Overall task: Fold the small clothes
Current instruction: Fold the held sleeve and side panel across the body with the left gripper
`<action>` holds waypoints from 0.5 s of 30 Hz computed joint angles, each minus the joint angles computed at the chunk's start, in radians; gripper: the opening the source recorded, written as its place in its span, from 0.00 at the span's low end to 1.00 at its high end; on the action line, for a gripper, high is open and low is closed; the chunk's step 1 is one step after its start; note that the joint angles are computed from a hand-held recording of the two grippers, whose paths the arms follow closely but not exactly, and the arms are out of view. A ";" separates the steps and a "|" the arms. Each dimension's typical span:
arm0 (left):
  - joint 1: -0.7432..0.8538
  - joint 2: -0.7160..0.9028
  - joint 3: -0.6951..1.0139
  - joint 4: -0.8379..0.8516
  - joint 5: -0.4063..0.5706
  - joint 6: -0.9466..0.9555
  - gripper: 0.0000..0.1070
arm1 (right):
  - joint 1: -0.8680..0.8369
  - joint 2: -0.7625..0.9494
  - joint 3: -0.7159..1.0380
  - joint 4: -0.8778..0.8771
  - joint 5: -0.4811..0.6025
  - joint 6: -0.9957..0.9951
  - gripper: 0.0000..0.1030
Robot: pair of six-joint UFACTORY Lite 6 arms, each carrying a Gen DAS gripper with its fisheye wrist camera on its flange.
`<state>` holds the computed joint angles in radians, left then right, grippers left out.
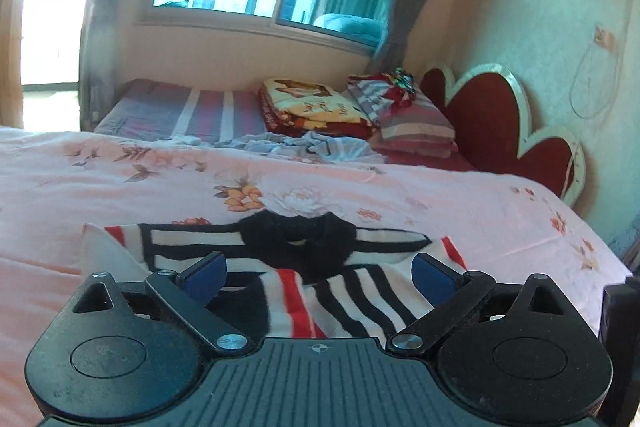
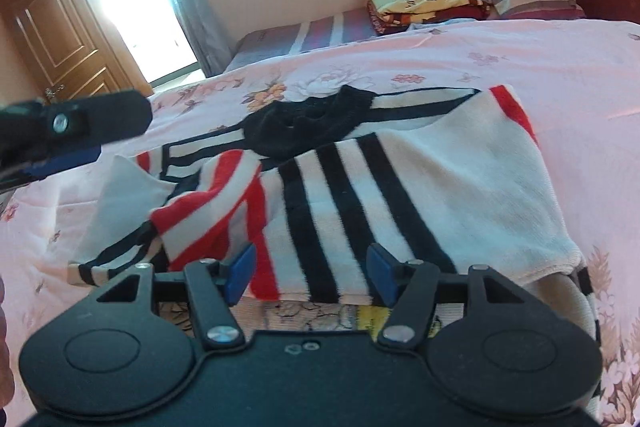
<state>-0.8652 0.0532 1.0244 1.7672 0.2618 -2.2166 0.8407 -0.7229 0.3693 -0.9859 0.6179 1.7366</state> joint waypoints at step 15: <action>0.226 0.065 -0.202 -0.094 0.021 0.096 0.92 | 0.076 0.590 0.368 -0.299 0.008 0.233 0.10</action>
